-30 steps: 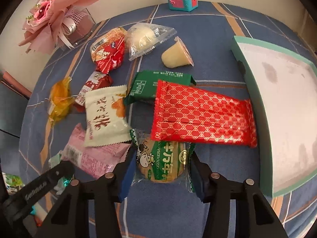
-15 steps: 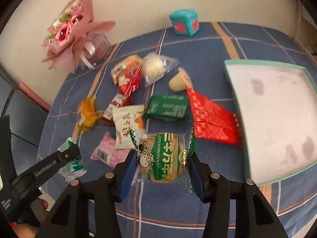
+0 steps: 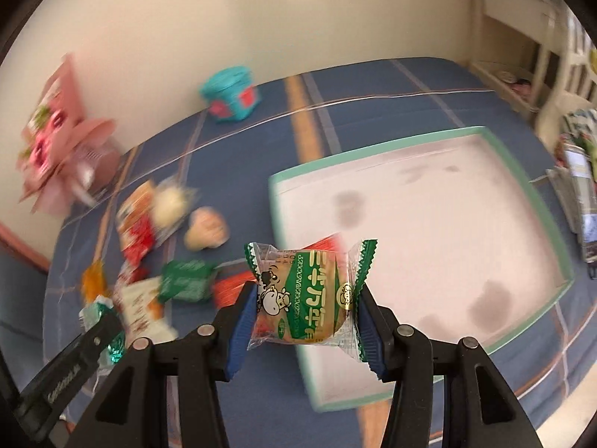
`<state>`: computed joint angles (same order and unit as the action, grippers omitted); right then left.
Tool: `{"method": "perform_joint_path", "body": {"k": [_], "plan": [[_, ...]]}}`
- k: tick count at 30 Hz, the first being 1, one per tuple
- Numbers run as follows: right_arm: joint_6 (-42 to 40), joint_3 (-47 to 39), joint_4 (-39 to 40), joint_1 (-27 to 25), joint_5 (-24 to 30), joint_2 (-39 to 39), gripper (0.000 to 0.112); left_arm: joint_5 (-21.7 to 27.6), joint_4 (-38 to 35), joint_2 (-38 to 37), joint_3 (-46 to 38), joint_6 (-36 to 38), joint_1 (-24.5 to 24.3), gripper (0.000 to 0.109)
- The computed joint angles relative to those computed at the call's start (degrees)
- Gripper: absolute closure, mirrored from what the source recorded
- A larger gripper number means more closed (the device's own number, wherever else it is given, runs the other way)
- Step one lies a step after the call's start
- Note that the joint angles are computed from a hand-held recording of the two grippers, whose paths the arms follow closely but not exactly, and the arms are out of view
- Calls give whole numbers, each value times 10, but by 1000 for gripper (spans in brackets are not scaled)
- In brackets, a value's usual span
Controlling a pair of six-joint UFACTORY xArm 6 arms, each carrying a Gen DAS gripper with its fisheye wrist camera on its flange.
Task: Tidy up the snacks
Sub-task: 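Carry both snacks over the white tray and open both tools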
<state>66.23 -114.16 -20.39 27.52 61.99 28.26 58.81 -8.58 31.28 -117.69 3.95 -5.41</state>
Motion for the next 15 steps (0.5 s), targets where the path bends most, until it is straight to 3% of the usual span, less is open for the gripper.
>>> {"method": "perform_joint_path", "body": {"k": [8, 15], "plan": [[43, 106, -33, -54, -4, -66, 58, 20, -13, 44, -79, 57, -75, 58], [67, 181, -35, -99, -56, -101, 58, 46, -38, 119, -197, 103, -126, 58]]}}
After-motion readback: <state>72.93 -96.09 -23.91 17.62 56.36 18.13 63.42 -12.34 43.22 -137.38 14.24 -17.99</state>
